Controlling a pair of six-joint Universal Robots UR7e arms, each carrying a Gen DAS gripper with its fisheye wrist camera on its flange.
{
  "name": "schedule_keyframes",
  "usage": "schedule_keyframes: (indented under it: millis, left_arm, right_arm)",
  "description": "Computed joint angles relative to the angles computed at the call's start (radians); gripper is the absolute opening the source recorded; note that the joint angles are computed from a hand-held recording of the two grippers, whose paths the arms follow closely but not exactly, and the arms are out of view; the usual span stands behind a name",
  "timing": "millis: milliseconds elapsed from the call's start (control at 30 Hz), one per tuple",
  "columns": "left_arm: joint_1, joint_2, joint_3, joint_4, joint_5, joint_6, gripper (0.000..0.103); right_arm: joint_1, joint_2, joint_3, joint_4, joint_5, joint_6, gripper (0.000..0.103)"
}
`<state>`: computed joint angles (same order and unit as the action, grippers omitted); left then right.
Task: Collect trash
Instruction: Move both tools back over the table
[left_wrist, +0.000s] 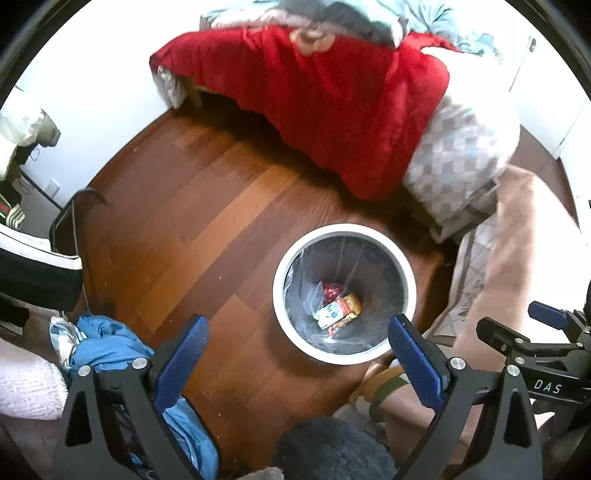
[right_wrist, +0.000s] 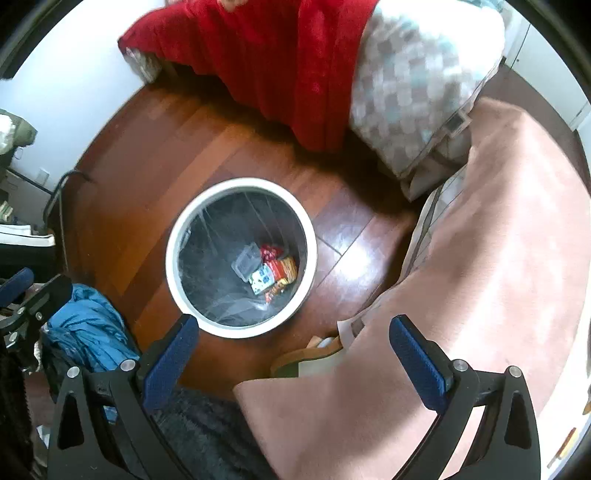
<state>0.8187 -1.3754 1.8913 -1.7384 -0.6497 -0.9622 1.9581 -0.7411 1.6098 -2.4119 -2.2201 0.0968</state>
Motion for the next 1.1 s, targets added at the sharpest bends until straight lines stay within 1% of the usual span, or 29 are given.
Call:
schedule_keyframes:
  millis: [133, 267, 333, 433, 500, 600, 700, 733, 800, 833, 900, 933, 967, 1000, 1033, 1067, 1100]
  left_arm:
    - [-0.062, -0.022, -0.003, 0.031, 0.011, -0.030, 0.099]
    - [-0.138, -0.043, -0.015, 0.082, 0.023, -0.078, 0.099]
    - [-0.175, -0.043, -0.031, 0.125, 0.025, -0.110, 0.099]
    - [-0.214, -0.035, -0.038, 0.141, 0.029, -0.133, 0.099]
    - [-0.243, -0.020, -0.034, 0.123, 0.027, -0.135, 0.099]
    - [-0.276, 0.025, -0.016, 0.033, 0.003, -0.099, 0.099]
    - [-0.287, 0.114, -0.010, -0.101, -0.057, -0.012, 0.099]
    - [-0.287, 0.163, -0.011, -0.165, -0.094, 0.030, 0.099]
    - [-0.289, 0.249, -0.024, -0.246, -0.136, 0.086, 0.099]
    - [-0.292, 0.283, -0.034, -0.268, -0.148, 0.103, 0.099]
    - [-0.298, 0.395, -0.062, -0.351, -0.194, 0.157, 0.099]
    - [-0.300, 0.433, -0.073, -0.378, -0.211, 0.173, 0.099]
    - [-0.304, 0.484, -0.093, -0.401, -0.235, 0.193, 0.099]
    - [-0.311, 0.527, -0.115, -0.409, -0.252, 0.203, 0.099]
    - [-0.319, 0.593, -0.150, -0.416, -0.266, 0.217, 0.099]
    - [-0.328, 0.634, -0.176, -0.416, -0.274, 0.220, 0.099]
    - [-0.336, 0.689, -0.214, -0.414, -0.286, 0.231, 0.099]
  right_arm:
    - [0.029, -0.069, 0.045, -0.035, 0.023, 0.002, 0.103]
    - [0.060, -0.159, 0.099, -0.077, 0.066, 0.011, 0.103]
    - [0.074, -0.194, 0.117, -0.094, 0.074, 0.014, 0.103]
    - [0.091, -0.279, 0.164, -0.117, 0.102, 0.034, 0.103]
    - [0.094, -0.343, 0.206, -0.135, 0.123, 0.046, 0.103]
    - [0.100, -0.434, 0.258, -0.128, 0.112, 0.073, 0.103]
    - [0.083, -0.573, 0.343, -0.105, 0.079, 0.123, 0.103]
    - [0.076, -0.603, 0.362, -0.097, 0.070, 0.132, 0.103]
    - [0.042, -0.712, 0.421, -0.054, 0.015, 0.167, 0.103]
    - [0.029, -0.744, 0.438, -0.038, -0.002, 0.178, 0.103]
    - [-0.026, -0.846, 0.484, 0.015, -0.060, 0.212, 0.103]
    - [-0.062, -0.894, 0.502, 0.042, -0.082, 0.223, 0.103]
    - [-0.117, -0.960, 0.524, 0.085, -0.108, 0.228, 0.103]
    - [-0.163, -1.008, 0.543, 0.107, -0.127, 0.218, 0.103]
    - [-0.212, -1.052, 0.560, 0.107, -0.130, 0.175, 0.103]
    - [-0.252, -1.079, 0.565, 0.120, -0.143, 0.126, 0.103]
    - [-0.289, -1.094, 0.561, 0.157, -0.172, 0.082, 0.103]
